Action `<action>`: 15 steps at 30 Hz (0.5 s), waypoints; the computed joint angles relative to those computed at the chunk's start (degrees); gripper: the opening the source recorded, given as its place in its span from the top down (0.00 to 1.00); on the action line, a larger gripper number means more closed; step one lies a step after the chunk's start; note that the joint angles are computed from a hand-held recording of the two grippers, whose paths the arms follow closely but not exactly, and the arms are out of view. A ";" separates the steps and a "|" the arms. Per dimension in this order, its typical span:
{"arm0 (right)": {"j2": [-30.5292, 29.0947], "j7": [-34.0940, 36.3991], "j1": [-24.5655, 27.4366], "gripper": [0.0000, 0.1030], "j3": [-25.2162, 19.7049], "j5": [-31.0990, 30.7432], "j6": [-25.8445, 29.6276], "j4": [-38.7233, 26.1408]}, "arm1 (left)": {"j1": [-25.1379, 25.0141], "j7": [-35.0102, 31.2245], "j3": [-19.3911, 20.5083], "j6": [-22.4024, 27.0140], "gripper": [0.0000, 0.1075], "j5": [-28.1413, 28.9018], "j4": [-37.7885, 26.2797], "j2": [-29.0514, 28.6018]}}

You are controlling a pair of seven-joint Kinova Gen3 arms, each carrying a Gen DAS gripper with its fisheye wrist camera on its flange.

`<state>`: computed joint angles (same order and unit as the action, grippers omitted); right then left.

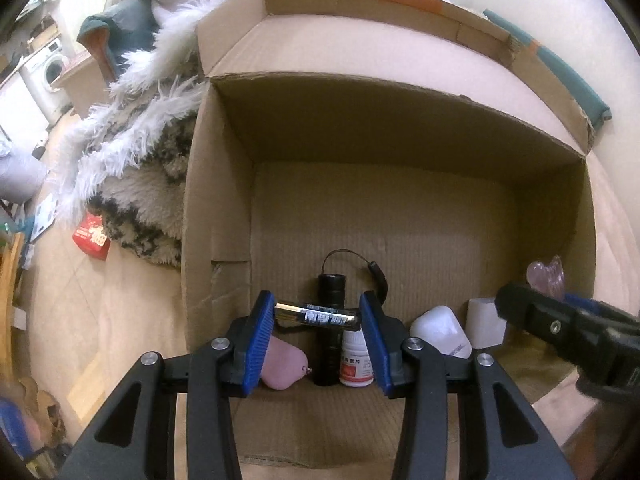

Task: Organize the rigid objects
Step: 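Carry the battery and pink massager over the box and lower them inside, then open both tools to release the battery and massager in the box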

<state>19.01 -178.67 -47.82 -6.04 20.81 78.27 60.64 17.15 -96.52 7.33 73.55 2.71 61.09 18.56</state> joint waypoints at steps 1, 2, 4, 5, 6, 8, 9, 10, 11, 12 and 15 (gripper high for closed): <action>-0.08 -0.32 -0.07 0.01 0.08 0.12 0.03 0.13 | 0.21 0.18 -0.01 -0.24 0.61 -0.16 0.35 -0.22; -0.15 -0.78 -0.22 0.01 0.19 0.44 0.08 0.23 | 0.31 0.22 0.02 -0.47 0.59 -0.20 0.63 -0.37; -0.38 -1.32 -0.32 0.01 0.24 0.91 -0.05 0.59 | 0.58 0.28 0.09 -0.99 0.54 -0.43 1.12 -0.79; -0.45 -1.66 -0.38 0.00 0.24 1.12 -0.03 0.71 | 0.73 0.46 0.07 -1.12 0.51 -0.64 1.22 -0.94; -0.59 -2.19 -0.49 0.00 0.27 1.43 -0.13 1.00 | 0.71 0.66 0.08 -1.48 0.45 -0.49 1.57 -1.15; -0.85 -3.38 -0.96 0.00 0.36 2.56 -0.24 1.46 | 0.23 0.46 0.33 -1.69 0.38 0.47 1.75 -1.44; -1.09 -4.22 -1.54 0.00 0.47 3.86 -0.40 1.81 | 0.01 0.17 0.49 -1.09 0.35 0.90 1.22 -1.39; -1.30 -5.06 -2.29 0.00 0.57 5.49 -0.37 2.05 | -0.02 -0.17 0.64 -0.61 0.29 1.13 0.95 -1.32; -1.42 -5.64 -2.91 0.00 0.60 6.98 -0.16 2.10 | -0.15 -0.53 0.73 -0.35 0.27 1.46 0.81 -1.30; -1.60 -6.03 -3.25 0.00 0.52 7.99 -0.17 2.27 | -0.45 -0.90 0.86 -0.14 0.25 2.17 0.77 -1.34; -1.63 -6.16 -3.35 0.00 0.10 9.19 -0.06 2.17 | -0.72 -1.21 0.96 0.45 0.25 3.32 0.45 -1.40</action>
